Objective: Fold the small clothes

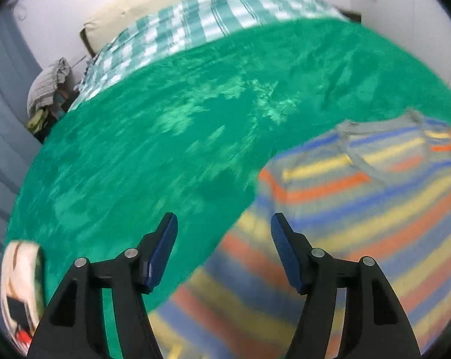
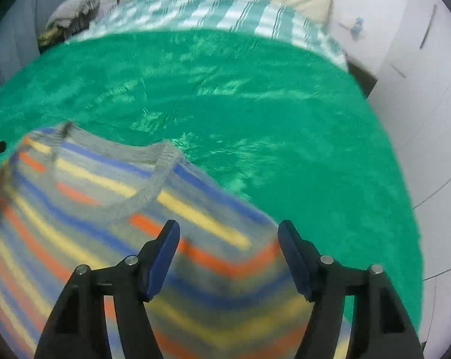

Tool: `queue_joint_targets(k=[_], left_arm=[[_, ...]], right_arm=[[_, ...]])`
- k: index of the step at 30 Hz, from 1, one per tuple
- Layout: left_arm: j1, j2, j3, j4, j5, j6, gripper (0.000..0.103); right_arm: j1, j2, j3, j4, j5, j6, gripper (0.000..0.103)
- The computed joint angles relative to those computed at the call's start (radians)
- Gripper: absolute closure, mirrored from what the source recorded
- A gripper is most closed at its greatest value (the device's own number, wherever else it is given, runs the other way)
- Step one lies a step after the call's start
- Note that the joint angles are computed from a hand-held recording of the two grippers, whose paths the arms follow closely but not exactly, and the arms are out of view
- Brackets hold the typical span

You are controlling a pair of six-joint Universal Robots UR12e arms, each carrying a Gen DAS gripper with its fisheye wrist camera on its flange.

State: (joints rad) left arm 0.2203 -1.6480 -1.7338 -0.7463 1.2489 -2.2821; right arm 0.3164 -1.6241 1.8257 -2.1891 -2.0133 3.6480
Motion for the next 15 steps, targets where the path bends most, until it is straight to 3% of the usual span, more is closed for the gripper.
queue_joint_targets(k=[3,4,8,10,12,15], left_arm=[[0.120,0.087,-0.041,-0.152,-0.082,0.101,0.022],[0.162,0.121,-0.055,-0.248,-0.096,0.152,0.021],[0.307,0.240,-0.142,-0.577,-0.045,0.320,0.021],[0.364,0.304,-0.210,-0.661,-0.002,0.370,0.021],[0.395,0.341,-0.251,-0.721,0.016,0.397,0.022],[0.424,0.382,-0.285,-0.772,-0.028,0.396,0.021]], right_arm=[[0.037,-0.116,0.060,0.050,0.055,0.087,0.033],[0.052,-0.154,0.084,0.060,0.089,0.129,0.031],[0.158,-0.304,0.205,0.061,0.235,0.383,0.031],[0.224,-0.345,0.267,0.014,0.307,0.527,0.031],[0.277,-0.357,0.313,-0.049,0.363,0.637,0.031],[0.352,-0.341,0.364,-0.163,0.402,0.743,0.031]])
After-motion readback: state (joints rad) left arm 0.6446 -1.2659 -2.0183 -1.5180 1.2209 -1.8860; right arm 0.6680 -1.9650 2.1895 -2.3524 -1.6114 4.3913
